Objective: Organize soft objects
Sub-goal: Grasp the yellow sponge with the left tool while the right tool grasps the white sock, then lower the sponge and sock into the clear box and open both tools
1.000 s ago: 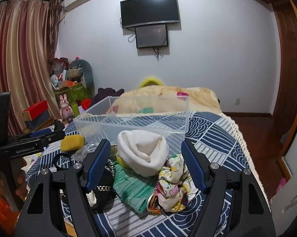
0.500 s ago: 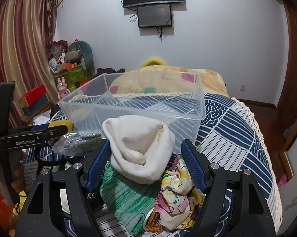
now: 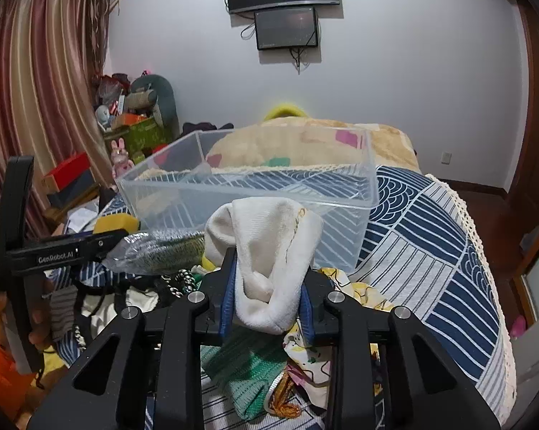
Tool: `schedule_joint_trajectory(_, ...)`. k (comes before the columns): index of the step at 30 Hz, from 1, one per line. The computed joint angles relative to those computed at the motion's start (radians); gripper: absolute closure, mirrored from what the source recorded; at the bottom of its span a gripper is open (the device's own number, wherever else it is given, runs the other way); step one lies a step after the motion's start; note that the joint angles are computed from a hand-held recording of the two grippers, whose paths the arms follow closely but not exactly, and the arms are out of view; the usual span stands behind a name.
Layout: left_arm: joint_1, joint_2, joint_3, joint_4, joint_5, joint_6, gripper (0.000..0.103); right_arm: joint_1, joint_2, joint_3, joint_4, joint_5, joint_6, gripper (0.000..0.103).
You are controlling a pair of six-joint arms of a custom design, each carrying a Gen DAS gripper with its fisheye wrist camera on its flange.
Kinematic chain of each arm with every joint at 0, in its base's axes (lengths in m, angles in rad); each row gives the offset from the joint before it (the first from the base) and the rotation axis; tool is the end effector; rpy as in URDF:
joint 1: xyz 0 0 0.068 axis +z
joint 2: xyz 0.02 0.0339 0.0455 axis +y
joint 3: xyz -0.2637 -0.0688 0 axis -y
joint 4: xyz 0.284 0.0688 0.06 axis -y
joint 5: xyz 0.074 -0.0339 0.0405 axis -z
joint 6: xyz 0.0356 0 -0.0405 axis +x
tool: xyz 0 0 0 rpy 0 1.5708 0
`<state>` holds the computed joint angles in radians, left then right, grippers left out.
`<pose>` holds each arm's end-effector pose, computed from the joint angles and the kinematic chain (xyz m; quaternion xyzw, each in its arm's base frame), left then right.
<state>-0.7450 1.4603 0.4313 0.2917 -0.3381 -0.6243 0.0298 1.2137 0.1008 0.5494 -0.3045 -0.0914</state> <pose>0.2053 -0.1733 0.0909 -0.0136 0.9038 -0.1332 0.4064 0.1981 0.0166 0.0747 -0.1255 0.8597 0.1181 0.4809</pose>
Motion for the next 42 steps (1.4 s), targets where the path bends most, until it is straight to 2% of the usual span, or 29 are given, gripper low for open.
schedule_joint_trajectory(5,-0.076,-0.128,-0.021,-0.065,-0.093,0.018,0.042,-0.032,-0.160,-0.032,-0.086,-0.034,0.009,0.076)
schedule_joint_trajectory(11,-0.144,-0.257,-0.022,-0.125,-0.155,0.045,0.042,-0.044,-0.338,-0.052,-0.195,-0.049,0.020,0.076)
schedule_joint_trajectory(16,-0.162,-0.296,0.010,-0.139,-0.175,0.087,0.042,-0.045,-0.408,-0.049,-0.228,-0.051,0.023,0.076)
schedule_joint_trajectory(21,-0.157,-0.273,0.045,-0.130,-0.161,0.099,0.041,-0.040,-0.325,-0.013,-0.201,-0.045,-0.001,0.076)
schedule_joint_trajectory(27,-0.133,-0.223,0.080,-0.124,-0.116,0.105,0.041,-0.037,-0.058,0.045,-0.079,-0.036,-0.003,0.071)
schedule_joint_trajectory(31,-0.124,-0.208,0.083,-0.117,-0.099,0.106,0.041,-0.026,-0.024,0.053,-0.067,-0.013,-0.012,0.054)
schedule_joint_trajectory(35,-0.121,-0.196,0.083,-0.113,-0.090,0.102,0.041,-0.015,-0.037,0.049,-0.071,0.004,-0.031,0.054)
schedule_joint_trajectory(36,-0.119,-0.193,0.086,-0.114,-0.086,0.102,0.041,-0.011,-0.045,0.049,-0.077,0.005,-0.032,0.058)
schedule_joint_trajectory(37,-0.110,-0.192,0.088,-0.115,-0.077,0.108,0.041,-0.011,-0.052,0.045,-0.074,0.004,-0.033,0.071)
schedule_joint_trajectory(38,-0.107,-0.190,0.091,-0.116,-0.073,0.111,0.041,-0.009,-0.066,0.040,-0.076,0.003,-0.038,0.077)
schedule_joint_trajectory(40,-0.106,-0.189,0.097,-0.118,-0.076,0.117,0.041,-0.001,-0.097,0.040,-0.102,0.007,-0.040,0.084)
schedule_joint_trajectory(42,-0.102,-0.183,0.108,-0.120,-0.077,0.130,0.041,-0.005,-0.140,0.036,-0.127,-0.012,-0.034,0.086)
